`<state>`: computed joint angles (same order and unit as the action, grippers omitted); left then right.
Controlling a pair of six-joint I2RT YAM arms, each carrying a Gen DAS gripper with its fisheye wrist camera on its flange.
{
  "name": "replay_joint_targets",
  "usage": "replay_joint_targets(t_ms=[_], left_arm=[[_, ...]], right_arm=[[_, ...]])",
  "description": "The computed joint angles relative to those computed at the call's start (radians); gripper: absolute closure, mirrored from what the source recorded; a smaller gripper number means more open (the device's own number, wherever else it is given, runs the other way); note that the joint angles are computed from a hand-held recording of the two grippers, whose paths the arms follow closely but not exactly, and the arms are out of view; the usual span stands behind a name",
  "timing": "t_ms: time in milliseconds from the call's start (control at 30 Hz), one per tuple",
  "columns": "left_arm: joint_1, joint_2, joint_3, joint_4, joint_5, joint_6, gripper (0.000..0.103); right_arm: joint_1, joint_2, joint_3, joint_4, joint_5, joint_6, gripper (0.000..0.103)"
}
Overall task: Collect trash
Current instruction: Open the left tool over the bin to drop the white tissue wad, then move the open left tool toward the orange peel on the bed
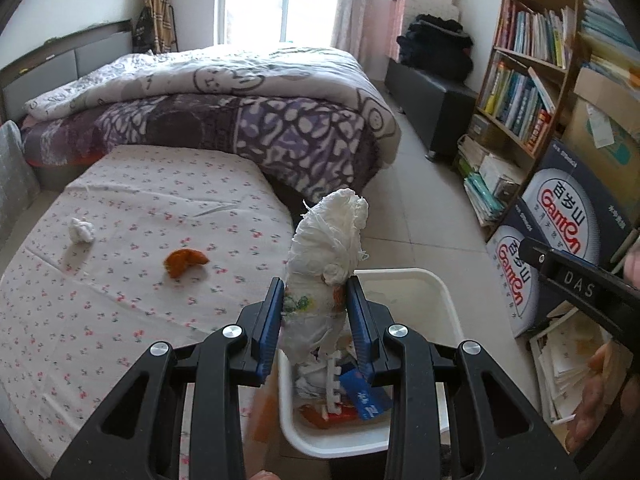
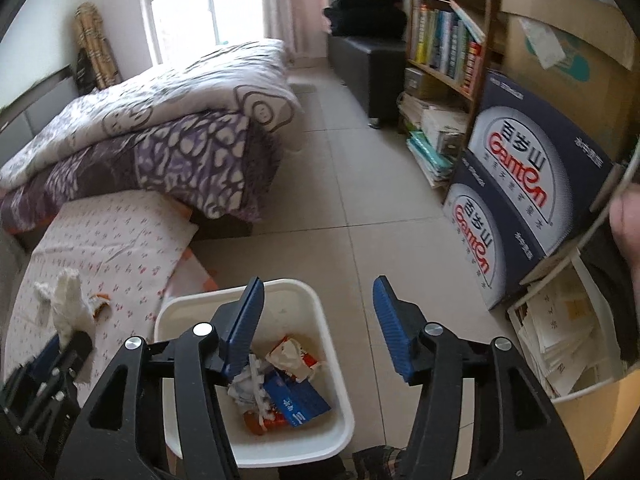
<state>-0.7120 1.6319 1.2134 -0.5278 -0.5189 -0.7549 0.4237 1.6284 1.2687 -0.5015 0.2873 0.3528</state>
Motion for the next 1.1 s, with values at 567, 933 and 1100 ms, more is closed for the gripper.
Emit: replay_joint_targets(t_ms=[567,933,1100], left_arm=[[-0.007,0.166,0.177,0.004,0.147,0.020,0.052],[0.027,0.111,0.096,-0.003,0.125,0.038,0.046],[0.097,0.067,0.013,-0.002,0.117,0.075,0.035]], right_arm=[[-0.096,-0.056,-0.040,0.026,0.079,0.121,0.017],[-0.007,-0.028,-0.009,0.031,0.149,0.143,0.008],[0.054,0.018,0.042,0.001,0.141,0.158,0.007]])
